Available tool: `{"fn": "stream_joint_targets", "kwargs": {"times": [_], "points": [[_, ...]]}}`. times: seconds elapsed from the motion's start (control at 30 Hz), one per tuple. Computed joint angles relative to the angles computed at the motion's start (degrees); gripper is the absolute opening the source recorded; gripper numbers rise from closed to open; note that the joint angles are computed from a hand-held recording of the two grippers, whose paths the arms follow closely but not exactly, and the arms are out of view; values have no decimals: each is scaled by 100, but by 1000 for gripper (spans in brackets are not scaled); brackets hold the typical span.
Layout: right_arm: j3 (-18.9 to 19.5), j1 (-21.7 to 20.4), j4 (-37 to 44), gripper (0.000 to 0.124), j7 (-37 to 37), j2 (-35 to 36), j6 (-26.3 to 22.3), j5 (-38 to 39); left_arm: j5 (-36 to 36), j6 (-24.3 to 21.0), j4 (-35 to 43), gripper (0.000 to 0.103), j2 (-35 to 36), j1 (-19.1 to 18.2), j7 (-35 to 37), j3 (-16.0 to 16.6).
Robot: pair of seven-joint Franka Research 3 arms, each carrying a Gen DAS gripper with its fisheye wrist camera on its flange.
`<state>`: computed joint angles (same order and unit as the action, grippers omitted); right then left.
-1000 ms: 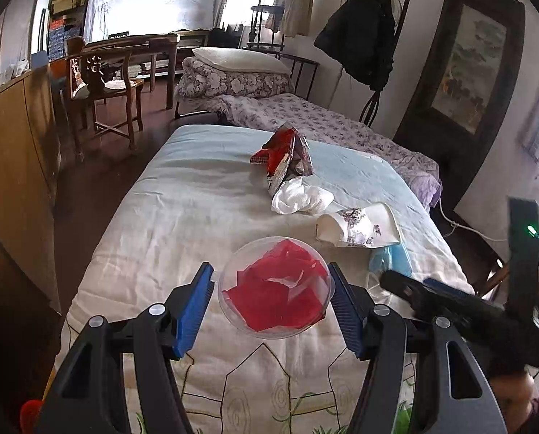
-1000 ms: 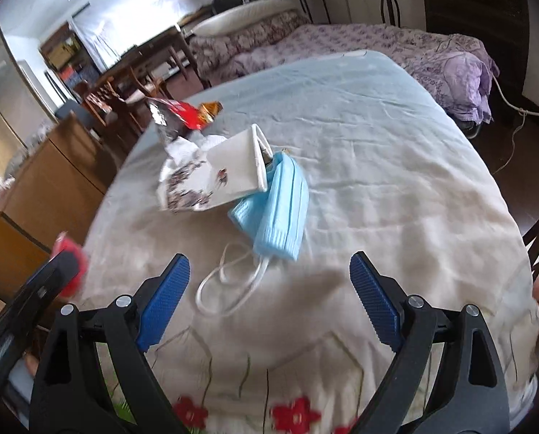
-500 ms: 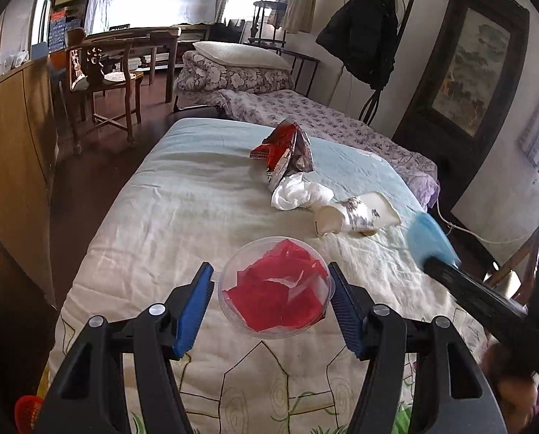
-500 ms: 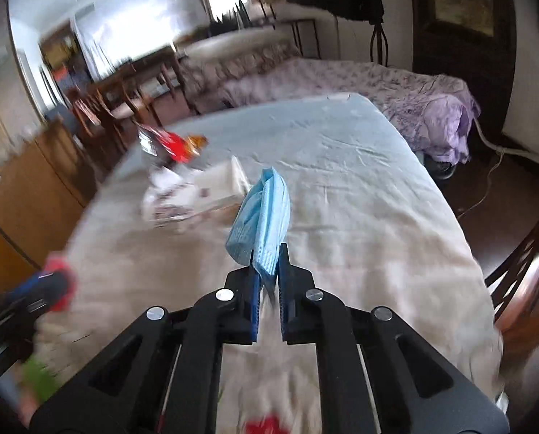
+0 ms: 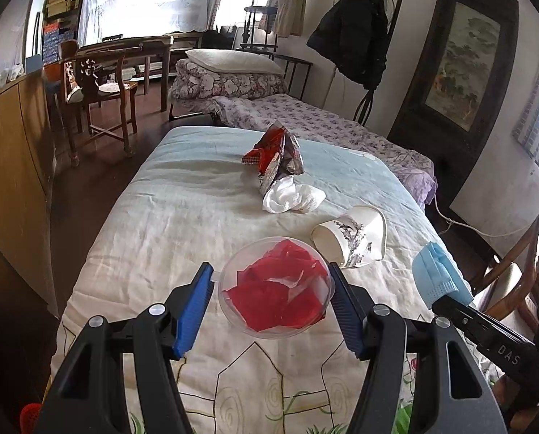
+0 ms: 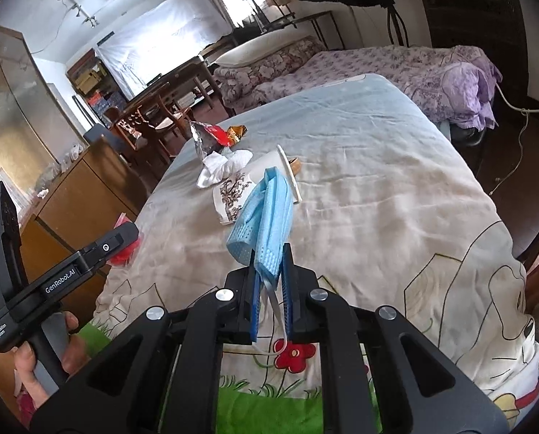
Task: Collect trash
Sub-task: 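Carry the cup and mask to the red wastebasket and open both grippers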
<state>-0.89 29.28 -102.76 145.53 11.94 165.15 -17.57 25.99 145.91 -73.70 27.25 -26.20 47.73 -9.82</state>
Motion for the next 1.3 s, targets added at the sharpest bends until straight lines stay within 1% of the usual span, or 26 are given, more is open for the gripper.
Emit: {"fn": "stream_joint_targets", "kwargs": {"times": [0.13, 0.27, 0.37, 0.5, 0.57, 0.67, 0.83, 0.93, 0.97, 1.07, 1.2, 1.3], "points": [[6, -16, 14, 14, -35, 13, -17, 39, 29, 95, -73, 63, -40, -4, -10, 2], [-60, 62, 19, 14, 95, -6, -97, -193, 0, 214, -224, 63, -121, 13, -15, -30], [-27, 58, -28, 14, 133, -30, -78, -241, 60, 312, -382, 63, -213, -14, -75, -28], [-14, 103, -158, 14, 262, -112, -47, -404, 90, 491, -764, 63, -427, -21, -212, -75], [-36, 163, -259, 14, 456, -192, -36, -633, 121, 598, -990, 63, -564, -27, -319, -93], [36, 156, -448, 14, 607, -316, -2, -812, 34, 895, -1557, 63, -926, 68, -435, -199], [339, 31, -948, 14, 409, -608, 38, -625, -365, 1117, -2555, 63, -1632, 296, -378, -432], [417, 37, -1083, 14, 674, -754, -31, -1048, -429, 1228, -3101, 63, -2102, 382, -482, -477], [440, 59, -1056, 14, 827, -794, -163, -1323, -352, 1221, -3234, 63, -2239, 393, -577, -476], [587, 15, -1072, 14, 975, -893, -331, -1591, 75, 1122, -3583, 63, -2677, 450, -969, -501], [790, -104, -1369, 14, 1089, -1193, -222, -1613, 424, 1173, -4138, 63, -3375, 639, -1377, -597], [971, -241, -1603, 14, 1164, -1465, -98, -1602, 538, 1165, -4488, 63, -3860, 804, -1506, -699]]}}
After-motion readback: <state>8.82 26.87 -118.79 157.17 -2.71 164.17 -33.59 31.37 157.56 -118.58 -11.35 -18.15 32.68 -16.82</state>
